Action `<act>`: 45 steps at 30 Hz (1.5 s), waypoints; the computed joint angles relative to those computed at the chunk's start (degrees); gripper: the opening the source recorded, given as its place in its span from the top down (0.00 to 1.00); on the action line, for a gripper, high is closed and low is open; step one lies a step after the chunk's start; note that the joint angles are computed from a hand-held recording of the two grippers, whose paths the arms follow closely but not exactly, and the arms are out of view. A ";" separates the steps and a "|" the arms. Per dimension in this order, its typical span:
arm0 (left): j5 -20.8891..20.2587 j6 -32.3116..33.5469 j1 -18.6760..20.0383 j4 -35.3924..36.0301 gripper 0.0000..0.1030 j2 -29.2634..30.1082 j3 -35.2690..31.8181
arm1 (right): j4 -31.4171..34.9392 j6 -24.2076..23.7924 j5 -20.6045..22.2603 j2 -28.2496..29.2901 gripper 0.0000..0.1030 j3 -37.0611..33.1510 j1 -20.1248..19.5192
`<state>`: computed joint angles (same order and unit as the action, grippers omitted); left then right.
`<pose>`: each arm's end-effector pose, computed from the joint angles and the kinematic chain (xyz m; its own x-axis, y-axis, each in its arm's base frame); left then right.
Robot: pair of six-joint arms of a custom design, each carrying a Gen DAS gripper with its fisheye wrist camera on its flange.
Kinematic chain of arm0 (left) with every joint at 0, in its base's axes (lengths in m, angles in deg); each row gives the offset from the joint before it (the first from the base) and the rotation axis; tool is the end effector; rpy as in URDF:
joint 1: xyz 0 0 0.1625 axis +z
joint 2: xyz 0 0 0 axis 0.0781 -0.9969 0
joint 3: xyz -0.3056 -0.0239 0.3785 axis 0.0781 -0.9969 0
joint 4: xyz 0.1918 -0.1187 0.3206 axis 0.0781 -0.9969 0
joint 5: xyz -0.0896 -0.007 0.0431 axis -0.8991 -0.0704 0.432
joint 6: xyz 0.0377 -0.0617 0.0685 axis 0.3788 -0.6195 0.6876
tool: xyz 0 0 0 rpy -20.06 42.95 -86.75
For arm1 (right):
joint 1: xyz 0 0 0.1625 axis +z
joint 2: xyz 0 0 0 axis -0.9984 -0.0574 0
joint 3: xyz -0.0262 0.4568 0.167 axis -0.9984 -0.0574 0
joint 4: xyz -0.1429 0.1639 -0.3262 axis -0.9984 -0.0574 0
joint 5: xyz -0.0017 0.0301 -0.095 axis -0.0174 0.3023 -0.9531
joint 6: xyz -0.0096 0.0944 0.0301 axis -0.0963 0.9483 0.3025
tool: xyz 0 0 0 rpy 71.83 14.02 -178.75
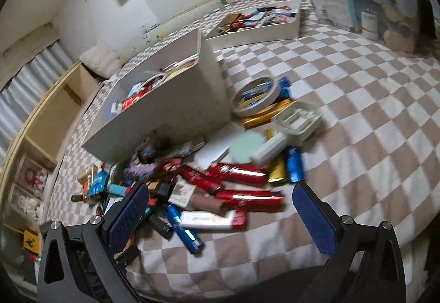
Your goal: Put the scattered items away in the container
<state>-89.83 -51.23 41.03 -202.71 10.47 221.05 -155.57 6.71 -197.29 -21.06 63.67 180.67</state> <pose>-0.0808 -0.3810 0.0674 -0.7534 -0.0125 -0.6574 0.3272 0.8601 -0.3913 0.1277 -0.4014 0.1200 -0.9402 0.0566 0.3359 -0.1726 0.7710 -0.6130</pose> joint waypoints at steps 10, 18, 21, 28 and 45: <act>-1.25 0.83 0.83 -3.61 0.06 -0.26 0.63 | 15.00 -3.22 -2.76 -8.77 0.00 -5.19 -2.28; -1.77 1.85 0.85 -4.78 0.06 -0.43 1.10 | 26.10 -25.38 -13.84 -6.70 0.00 -13.40 0.48; -1.81 1.76 0.79 -4.99 0.06 -0.39 1.18 | 29.07 -29.54 -14.30 -6.40 0.00 -14.89 -0.29; -1.67 2.19 0.75 -5.61 0.06 0.07 1.25 | 32.43 -42.85 -13.64 -4.75 0.00 -16.45 -1.88; -1.25 2.10 0.67 -5.43 0.06 0.36 1.16 | 42.97 -35.30 -7.96 -6.28 0.00 -19.75 -7.78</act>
